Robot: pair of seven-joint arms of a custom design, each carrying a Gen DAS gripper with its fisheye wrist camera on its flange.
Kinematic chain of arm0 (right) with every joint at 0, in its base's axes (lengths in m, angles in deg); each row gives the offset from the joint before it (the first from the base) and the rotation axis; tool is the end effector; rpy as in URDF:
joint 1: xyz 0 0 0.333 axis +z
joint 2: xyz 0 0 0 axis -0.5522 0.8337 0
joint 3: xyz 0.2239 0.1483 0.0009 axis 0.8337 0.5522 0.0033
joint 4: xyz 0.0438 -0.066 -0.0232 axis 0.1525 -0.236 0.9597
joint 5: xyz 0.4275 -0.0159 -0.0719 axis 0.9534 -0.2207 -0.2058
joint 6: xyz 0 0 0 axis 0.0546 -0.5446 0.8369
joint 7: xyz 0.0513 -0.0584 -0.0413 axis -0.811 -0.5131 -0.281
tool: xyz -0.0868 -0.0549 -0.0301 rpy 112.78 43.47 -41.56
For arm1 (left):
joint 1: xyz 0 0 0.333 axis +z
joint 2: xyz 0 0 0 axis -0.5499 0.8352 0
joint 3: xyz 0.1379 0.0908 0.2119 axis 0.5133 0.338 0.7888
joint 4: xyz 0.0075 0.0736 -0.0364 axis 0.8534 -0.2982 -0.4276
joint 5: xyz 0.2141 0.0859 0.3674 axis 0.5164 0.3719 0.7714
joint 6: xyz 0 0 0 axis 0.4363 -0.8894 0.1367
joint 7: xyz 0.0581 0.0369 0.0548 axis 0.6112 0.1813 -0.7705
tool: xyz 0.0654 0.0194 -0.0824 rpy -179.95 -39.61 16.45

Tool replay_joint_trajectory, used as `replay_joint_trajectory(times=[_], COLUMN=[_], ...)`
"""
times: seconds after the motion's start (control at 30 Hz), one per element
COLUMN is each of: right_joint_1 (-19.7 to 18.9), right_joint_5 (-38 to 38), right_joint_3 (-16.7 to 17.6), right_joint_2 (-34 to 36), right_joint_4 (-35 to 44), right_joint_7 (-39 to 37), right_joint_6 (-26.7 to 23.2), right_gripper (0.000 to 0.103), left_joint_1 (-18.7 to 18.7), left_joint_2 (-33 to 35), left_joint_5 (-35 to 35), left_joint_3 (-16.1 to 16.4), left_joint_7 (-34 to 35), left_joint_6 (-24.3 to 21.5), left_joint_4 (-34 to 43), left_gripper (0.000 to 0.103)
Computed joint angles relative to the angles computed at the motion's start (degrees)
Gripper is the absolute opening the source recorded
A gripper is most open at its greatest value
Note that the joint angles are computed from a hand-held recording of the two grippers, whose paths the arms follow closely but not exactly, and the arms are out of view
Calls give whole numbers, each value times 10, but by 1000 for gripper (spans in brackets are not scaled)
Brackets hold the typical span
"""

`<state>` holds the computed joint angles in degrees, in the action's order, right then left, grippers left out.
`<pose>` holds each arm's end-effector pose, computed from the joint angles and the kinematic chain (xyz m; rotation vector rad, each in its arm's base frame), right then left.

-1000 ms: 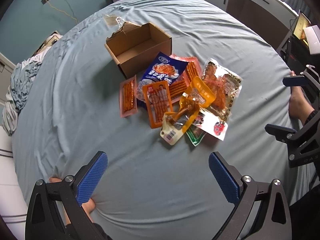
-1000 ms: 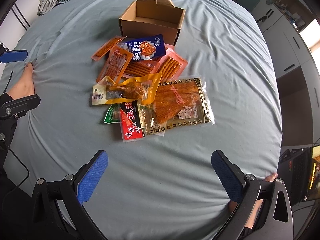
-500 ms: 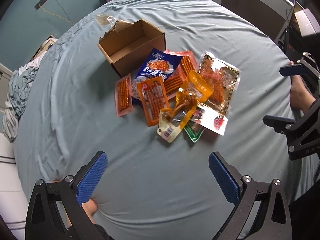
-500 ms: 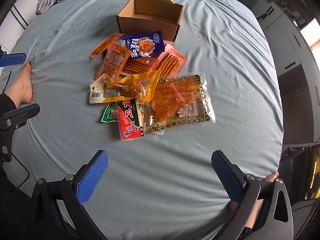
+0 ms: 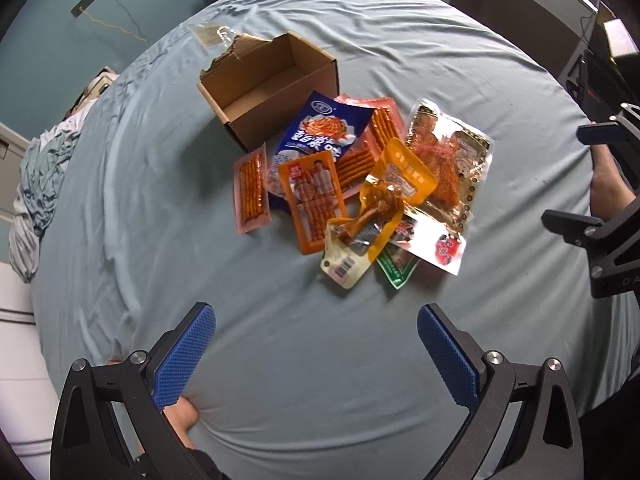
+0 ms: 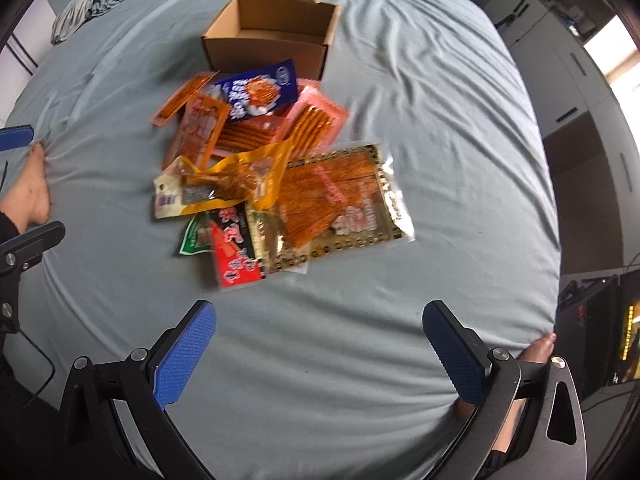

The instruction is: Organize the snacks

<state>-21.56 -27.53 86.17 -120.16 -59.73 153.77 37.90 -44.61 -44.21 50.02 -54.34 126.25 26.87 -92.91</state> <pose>0.4021 0.1967 0.6943 -1.5839 2.4639 -0.4098 0.5456 -0.2274 0.6205 -0.5143 2.8792 -0.2870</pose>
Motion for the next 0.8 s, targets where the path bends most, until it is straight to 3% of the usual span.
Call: replay_joint_trajectory(times=[0.2,0.47,0.63,0.8], right_joint_1=[2,-13,-20,-26], right_joint_5=[64,74,70,76], right_joint_3=[-26,-32,-31,-40], right_joint_2=[-19,-14,-11,2], right_joint_4=[-35,-38,-37,-39], right_joint_7=[19,8,17,23], right_joint_6=[21,29,41,64], right_gripper=[103,103,103,103], left_joint_1=[2,-4,-14,-42], left_joint_2=[27,95,161,217], left_joint_5=[16,66,76,152], left_joint_3=[-4,-19,-26,-29], left_joint_7=[-26,-107,-166,-231], left_joint_6=[2,-13,-61,-30], left_joint_4=[20,69,151,173], left_gripper=[103,103,103,103])
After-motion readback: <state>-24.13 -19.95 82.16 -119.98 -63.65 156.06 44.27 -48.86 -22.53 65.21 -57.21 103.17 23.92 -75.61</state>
